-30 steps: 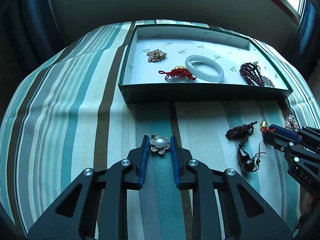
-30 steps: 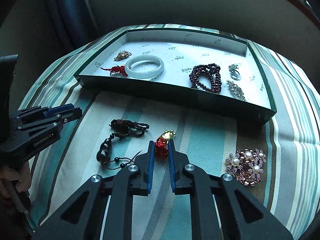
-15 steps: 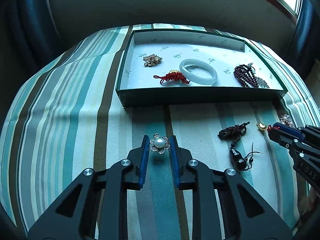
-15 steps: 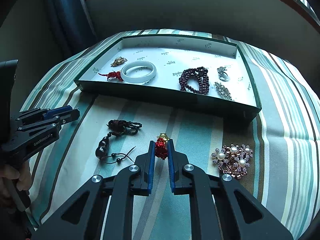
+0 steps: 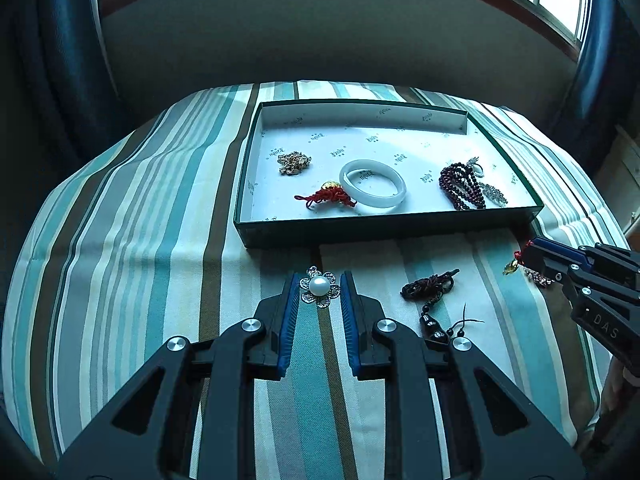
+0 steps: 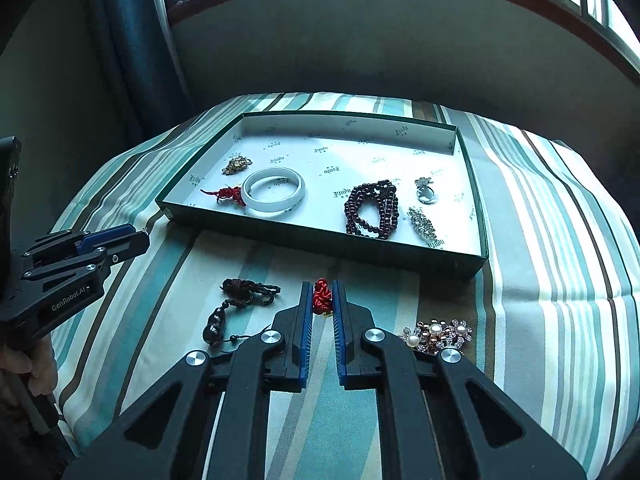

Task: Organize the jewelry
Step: 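Carry the flower brooch and red charm into the tray with both tools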

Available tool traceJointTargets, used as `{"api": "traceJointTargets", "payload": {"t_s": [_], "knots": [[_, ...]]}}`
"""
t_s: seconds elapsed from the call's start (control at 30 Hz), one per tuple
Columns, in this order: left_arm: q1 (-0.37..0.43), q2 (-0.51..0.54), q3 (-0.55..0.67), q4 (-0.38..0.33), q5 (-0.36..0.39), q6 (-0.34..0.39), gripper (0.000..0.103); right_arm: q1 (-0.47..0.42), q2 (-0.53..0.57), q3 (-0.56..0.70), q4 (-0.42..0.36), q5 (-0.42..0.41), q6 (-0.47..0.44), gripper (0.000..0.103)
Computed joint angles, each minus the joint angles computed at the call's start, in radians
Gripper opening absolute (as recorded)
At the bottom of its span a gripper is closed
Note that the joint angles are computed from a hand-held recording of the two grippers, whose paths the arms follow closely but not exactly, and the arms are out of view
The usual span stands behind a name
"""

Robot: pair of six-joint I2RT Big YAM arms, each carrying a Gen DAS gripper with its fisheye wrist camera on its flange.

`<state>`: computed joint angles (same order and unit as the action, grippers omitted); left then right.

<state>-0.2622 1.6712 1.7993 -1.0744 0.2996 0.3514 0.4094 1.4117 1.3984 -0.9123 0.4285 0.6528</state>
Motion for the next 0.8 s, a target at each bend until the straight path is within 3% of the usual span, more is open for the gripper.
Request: {"api": "traceJointTargets", "payload": {"t_s": [0.47,0.8], "knots": [[-0.04,0.051,0.114,0.002,0.021,-0.027,0.021,-0.039,0.005,0.056,0.04,0.018,-0.066,0.009],[-0.094,0.238,0.403,-0.024,-0.006,-0.061,0.021,-0.129,0.098,0.186,0.105,-0.007,-0.182,0.009]]}}
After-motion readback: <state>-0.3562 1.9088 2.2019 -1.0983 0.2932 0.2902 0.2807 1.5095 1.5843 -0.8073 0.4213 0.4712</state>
